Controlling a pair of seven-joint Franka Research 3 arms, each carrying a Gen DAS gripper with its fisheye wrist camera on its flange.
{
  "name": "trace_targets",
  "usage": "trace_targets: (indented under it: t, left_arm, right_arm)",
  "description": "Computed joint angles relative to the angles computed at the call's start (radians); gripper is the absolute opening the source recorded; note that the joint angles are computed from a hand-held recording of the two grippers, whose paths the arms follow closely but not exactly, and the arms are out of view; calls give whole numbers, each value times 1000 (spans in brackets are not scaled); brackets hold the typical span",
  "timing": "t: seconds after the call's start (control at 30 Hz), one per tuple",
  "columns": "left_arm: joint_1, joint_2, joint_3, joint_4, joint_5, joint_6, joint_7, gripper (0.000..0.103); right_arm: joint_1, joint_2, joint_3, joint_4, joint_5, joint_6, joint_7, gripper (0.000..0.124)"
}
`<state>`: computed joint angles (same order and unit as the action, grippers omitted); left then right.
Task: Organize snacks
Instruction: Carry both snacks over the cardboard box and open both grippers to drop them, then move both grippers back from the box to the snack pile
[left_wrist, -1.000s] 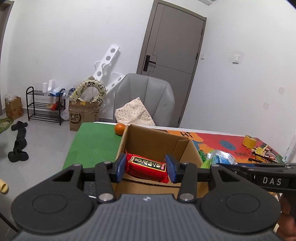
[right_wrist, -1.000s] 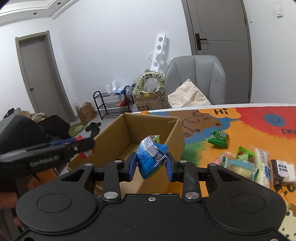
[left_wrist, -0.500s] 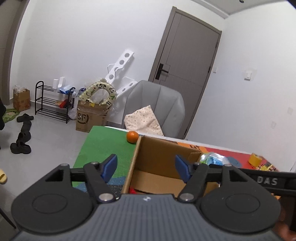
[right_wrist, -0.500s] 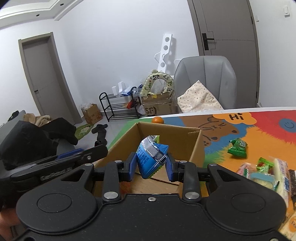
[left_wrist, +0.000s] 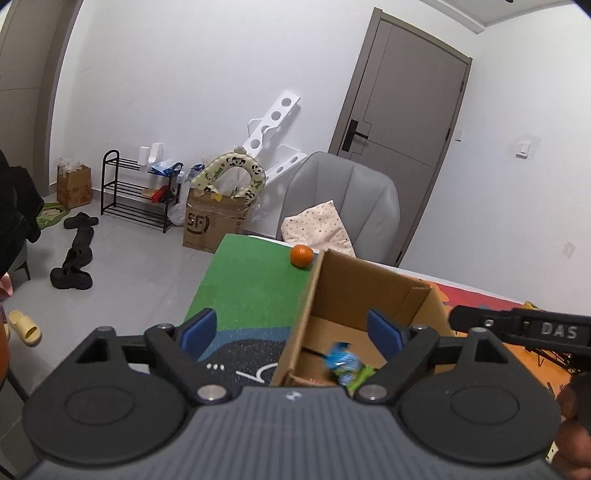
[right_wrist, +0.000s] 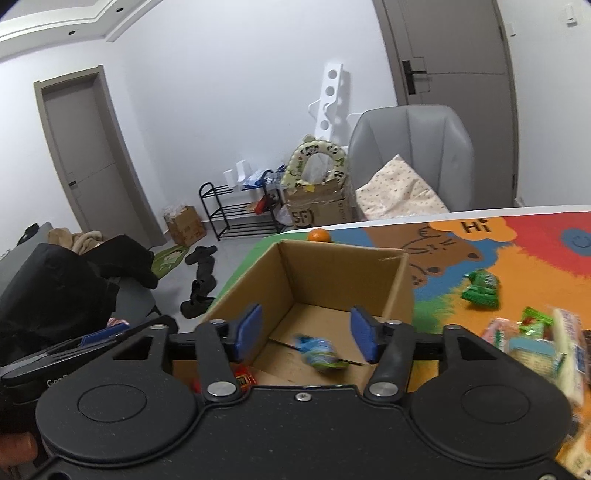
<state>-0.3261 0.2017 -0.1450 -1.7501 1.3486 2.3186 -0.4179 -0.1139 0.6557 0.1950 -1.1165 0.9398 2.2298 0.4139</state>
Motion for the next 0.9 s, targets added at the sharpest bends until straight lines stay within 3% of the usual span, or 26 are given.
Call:
trace_targets:
  t: [0.2, 0.6, 0.9]
  left_arm:
    - [-22, 38, -1, 44, 5, -9, 23, 95]
    - [-85, 158, 20, 194, -32, 79, 136, 101]
    - [-155, 289, 66, 381, -141, 122, 317, 101]
  right_arm:
    - [-27, -23, -17, -35, 14, 24, -5, 75]
    - [-89, -31, -57, -63, -1, 103, 55, 101]
    - [-134, 13, -69, -13, -37, 126, 119, 103]
